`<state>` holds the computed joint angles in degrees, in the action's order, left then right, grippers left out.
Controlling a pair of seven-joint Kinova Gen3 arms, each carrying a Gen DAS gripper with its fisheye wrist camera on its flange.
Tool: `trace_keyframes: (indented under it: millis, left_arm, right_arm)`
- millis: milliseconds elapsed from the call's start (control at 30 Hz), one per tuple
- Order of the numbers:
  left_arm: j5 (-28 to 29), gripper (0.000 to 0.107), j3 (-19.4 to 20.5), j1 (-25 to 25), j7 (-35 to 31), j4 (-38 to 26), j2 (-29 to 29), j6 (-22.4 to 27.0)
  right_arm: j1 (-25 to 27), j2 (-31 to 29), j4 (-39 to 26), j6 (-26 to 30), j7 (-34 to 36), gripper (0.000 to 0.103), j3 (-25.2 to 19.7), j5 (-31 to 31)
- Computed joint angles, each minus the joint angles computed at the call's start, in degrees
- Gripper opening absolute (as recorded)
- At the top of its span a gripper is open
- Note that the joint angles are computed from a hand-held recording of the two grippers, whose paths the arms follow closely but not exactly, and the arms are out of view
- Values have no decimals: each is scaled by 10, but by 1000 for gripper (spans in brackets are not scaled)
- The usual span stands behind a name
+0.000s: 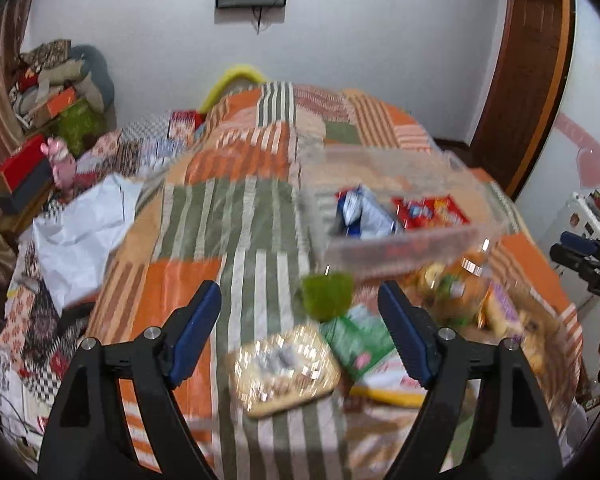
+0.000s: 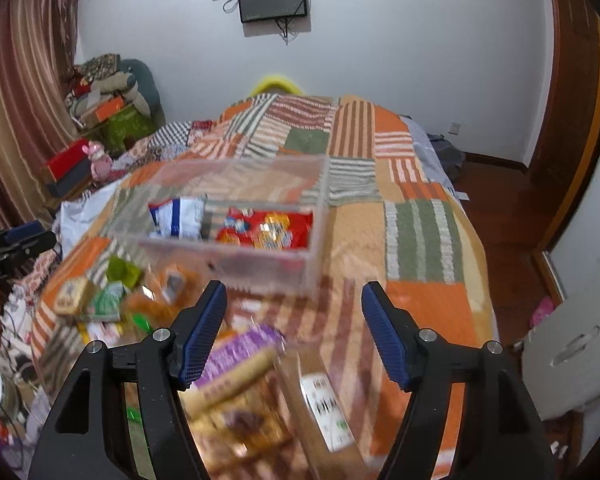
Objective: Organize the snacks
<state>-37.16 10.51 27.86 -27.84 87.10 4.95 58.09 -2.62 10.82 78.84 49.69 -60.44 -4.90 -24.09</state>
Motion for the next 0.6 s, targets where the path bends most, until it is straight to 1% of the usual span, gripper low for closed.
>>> trace_keyframes:
  millis: [100,200,300,400,500,567,600]
  left_arm:
    - [16,82,1,-3,3,25,-5,-9]
    - [28,88,3,-6,8,42,-6,-18]
    - [34,90,3,-7,8,49,-1,-22]
    - [52,91,-1,-13,-3,50,7,-30]
    - [58,91,-7,-13,-6,43,21,-20]
    - [57,91,-13,-11,-1,42,27,-14]
    - [60,91,-16,-13,1,46,27,-20]
  right_arm:
    - [0,4,8,10,-7,71,5,13]
    - [-3,10,7,26,-19,71,8,32]
    - [-8,20,10,36,-33,71,12,56]
    - [-9,26,17,48,-48,71,14,73]
    - [5,28,27,51,-42,71,12,58]
    - [18,34,20,66,-32,71,10,40]
    - [23,38,16,72,-28,71,9,32]
